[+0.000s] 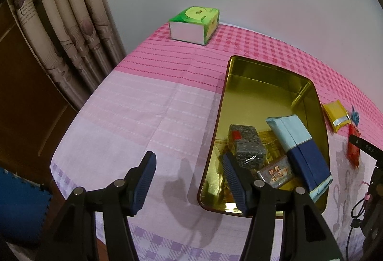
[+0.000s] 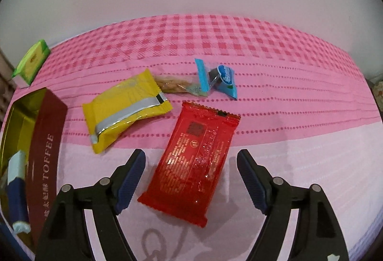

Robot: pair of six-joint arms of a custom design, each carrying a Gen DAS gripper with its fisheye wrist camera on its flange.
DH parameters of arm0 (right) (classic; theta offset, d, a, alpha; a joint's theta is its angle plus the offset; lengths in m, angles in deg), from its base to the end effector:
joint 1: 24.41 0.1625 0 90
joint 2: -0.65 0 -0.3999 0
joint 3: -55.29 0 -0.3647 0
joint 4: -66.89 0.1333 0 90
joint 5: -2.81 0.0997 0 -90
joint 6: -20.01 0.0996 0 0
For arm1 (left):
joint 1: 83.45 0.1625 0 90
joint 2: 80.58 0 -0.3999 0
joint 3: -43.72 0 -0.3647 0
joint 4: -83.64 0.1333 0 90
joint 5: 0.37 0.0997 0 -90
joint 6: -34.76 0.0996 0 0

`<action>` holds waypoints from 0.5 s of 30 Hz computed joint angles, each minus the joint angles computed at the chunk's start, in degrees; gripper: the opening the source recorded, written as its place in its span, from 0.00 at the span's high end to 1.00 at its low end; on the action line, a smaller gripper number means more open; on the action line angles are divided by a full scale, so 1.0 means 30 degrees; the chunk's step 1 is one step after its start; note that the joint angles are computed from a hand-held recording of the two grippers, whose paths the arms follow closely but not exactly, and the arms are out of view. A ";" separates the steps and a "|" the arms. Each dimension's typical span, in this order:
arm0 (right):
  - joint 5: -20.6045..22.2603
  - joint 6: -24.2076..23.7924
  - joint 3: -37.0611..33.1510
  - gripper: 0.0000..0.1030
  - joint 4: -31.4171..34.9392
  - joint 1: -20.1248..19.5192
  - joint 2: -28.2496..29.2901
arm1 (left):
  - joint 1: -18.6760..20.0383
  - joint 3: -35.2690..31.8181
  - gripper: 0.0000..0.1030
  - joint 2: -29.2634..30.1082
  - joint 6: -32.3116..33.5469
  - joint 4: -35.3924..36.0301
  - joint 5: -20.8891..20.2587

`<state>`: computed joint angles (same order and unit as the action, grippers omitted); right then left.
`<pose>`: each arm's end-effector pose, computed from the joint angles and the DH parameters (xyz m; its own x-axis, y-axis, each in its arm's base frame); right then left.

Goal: Organize snacks
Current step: 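Grasp the red wrapper bag with the right gripper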

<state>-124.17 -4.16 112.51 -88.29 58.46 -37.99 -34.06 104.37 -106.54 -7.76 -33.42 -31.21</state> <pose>-0.0245 -0.7874 0.3138 -0.7086 0.2070 0.6746 -0.2245 0.8402 -0.4937 -0.3230 -0.7129 0.0661 -0.6682 -0.1988 -0.7170 0.2626 0.8386 -0.4773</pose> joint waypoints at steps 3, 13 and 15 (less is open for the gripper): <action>-0.0318 -0.0008 -0.0218 0.26 -0.0171 0.0025 0.0316 | -0.0033 0.0044 0.42 0.0038 0.0397 -0.0415 0.0012; 0.0578 -0.1428 0.1310 0.32 -0.1863 -0.0285 -0.0268 | -0.0060 -0.0365 0.42 0.0575 0.1209 -0.0530 0.0215; 0.1017 -0.2100 0.1567 0.39 -0.2170 -0.0340 -0.0407 | -0.0068 -0.0528 0.42 0.0736 0.1302 -0.0390 0.0207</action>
